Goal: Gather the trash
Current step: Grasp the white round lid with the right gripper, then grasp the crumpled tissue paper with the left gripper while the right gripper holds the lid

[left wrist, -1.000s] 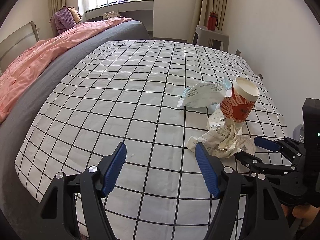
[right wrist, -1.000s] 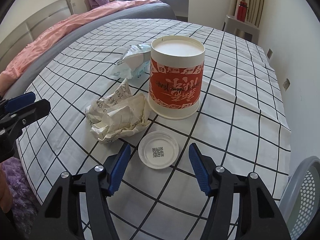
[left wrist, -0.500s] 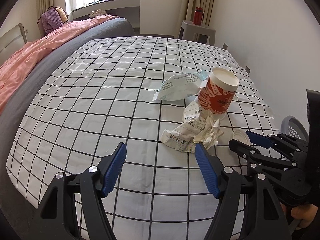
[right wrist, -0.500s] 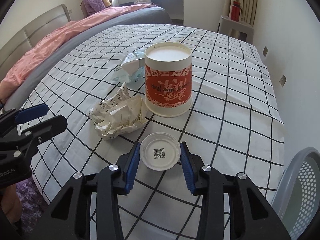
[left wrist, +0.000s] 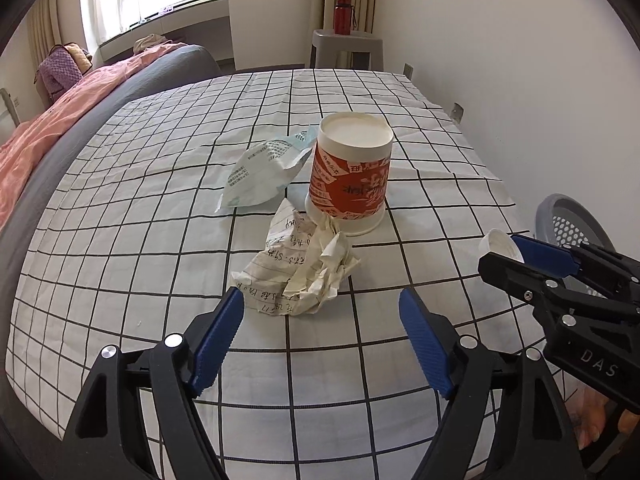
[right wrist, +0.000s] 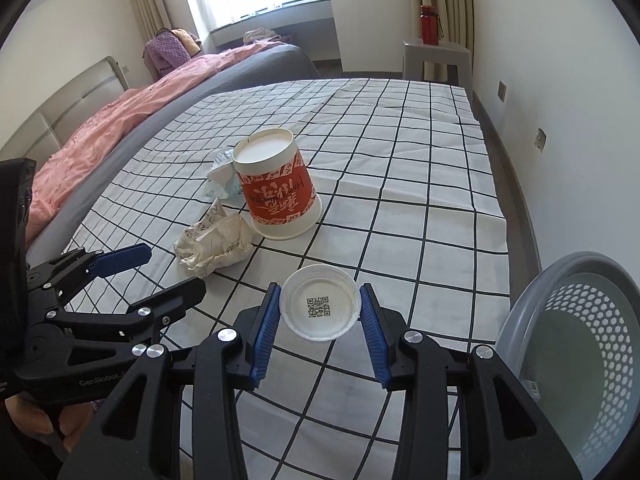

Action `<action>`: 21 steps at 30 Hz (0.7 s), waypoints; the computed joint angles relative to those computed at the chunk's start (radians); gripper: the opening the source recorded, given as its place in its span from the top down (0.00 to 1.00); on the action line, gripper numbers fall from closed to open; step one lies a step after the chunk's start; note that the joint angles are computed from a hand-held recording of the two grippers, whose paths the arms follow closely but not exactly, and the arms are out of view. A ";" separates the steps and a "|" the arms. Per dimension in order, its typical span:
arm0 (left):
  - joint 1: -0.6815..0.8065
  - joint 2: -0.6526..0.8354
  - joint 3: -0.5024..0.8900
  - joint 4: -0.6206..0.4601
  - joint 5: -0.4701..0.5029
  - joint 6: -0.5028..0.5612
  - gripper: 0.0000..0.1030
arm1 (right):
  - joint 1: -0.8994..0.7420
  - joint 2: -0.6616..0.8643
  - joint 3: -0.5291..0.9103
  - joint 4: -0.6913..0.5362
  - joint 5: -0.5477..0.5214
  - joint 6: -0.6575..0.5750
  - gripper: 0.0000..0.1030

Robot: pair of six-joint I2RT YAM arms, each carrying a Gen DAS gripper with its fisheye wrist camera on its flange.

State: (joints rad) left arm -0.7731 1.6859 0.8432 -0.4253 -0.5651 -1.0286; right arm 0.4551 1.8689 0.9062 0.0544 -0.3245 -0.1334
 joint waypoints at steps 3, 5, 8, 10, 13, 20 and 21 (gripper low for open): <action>0.020 0.035 0.031 -0.023 -0.001 0.044 0.25 | -0.023 0.005 0.017 -0.018 -0.039 0.003 0.62; 0.042 0.056 0.037 0.001 0.029 0.090 0.25 | -0.036 0.005 0.027 -0.027 -0.055 0.003 0.62; 0.066 0.083 0.044 0.033 0.052 0.142 0.25 | -0.054 0.001 0.037 -0.039 -0.078 0.007 0.62; 0.076 0.109 0.064 0.031 0.051 0.160 0.25 | -0.064 -0.001 0.042 -0.048 -0.094 0.011 0.62; 0.081 0.146 0.098 0.012 0.023 0.180 0.25 | -0.071 0.002 0.051 -0.057 -0.106 0.013 0.62; 0.105 0.160 0.106 0.016 0.004 0.187 0.25 | -0.078 0.005 0.053 -0.071 -0.124 0.011 0.62; 0.108 0.156 0.103 0.016 -0.001 0.181 0.25 | -0.077 0.006 0.053 -0.071 -0.124 0.009 0.62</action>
